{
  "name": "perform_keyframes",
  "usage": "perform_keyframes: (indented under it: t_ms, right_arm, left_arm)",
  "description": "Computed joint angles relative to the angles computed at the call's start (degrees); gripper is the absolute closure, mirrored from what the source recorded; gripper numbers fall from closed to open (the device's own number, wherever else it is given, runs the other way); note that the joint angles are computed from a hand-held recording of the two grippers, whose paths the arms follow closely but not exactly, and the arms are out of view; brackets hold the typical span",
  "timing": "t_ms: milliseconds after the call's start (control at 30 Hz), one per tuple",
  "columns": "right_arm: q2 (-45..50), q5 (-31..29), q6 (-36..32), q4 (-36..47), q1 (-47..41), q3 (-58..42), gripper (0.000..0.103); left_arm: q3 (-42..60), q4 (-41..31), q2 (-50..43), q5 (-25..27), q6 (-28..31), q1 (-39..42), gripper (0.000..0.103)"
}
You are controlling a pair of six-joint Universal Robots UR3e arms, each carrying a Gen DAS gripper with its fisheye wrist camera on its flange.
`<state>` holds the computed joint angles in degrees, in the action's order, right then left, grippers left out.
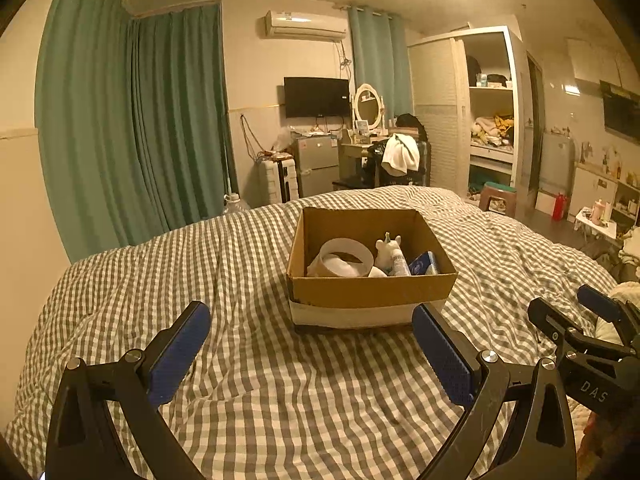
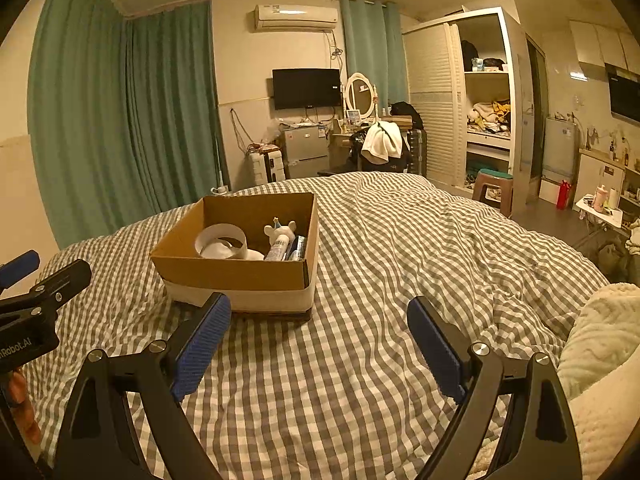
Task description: Organize objects
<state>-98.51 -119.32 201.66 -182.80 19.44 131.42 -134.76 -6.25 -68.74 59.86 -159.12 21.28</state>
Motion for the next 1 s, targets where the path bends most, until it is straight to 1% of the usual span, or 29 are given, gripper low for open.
perform_keyframes:
  t_ms: [133, 600, 767, 1000]
  right_arm:
    - [0.35, 0.35, -0.32, 0.03, -0.01, -0.23, 0.013]
    - [1.74, 0.3, -1.04, -0.19, 0.54, -0.94, 0.013]
    - [1.81, 0.28, -1.03, -0.75, 0.49, -0.59, 0.013]
    - [2.17, -0.23, -0.88, -0.62, 0.76, -0.7, 0.013]
  left_arm:
    - [-0.58, -0.08, 0.74, -0.66, 0.15, 0.69, 0.0]
    - [-1.48, 1.71, 0.32, 1.82, 0.85, -1.25, 0.0]
    - [-1.97, 2.1, 0.69, 1.71, 1.25, -1.32, 0.0]
    - [-1.58, 0.46, 1.13, 1.74, 1.39, -0.92, 0.0]
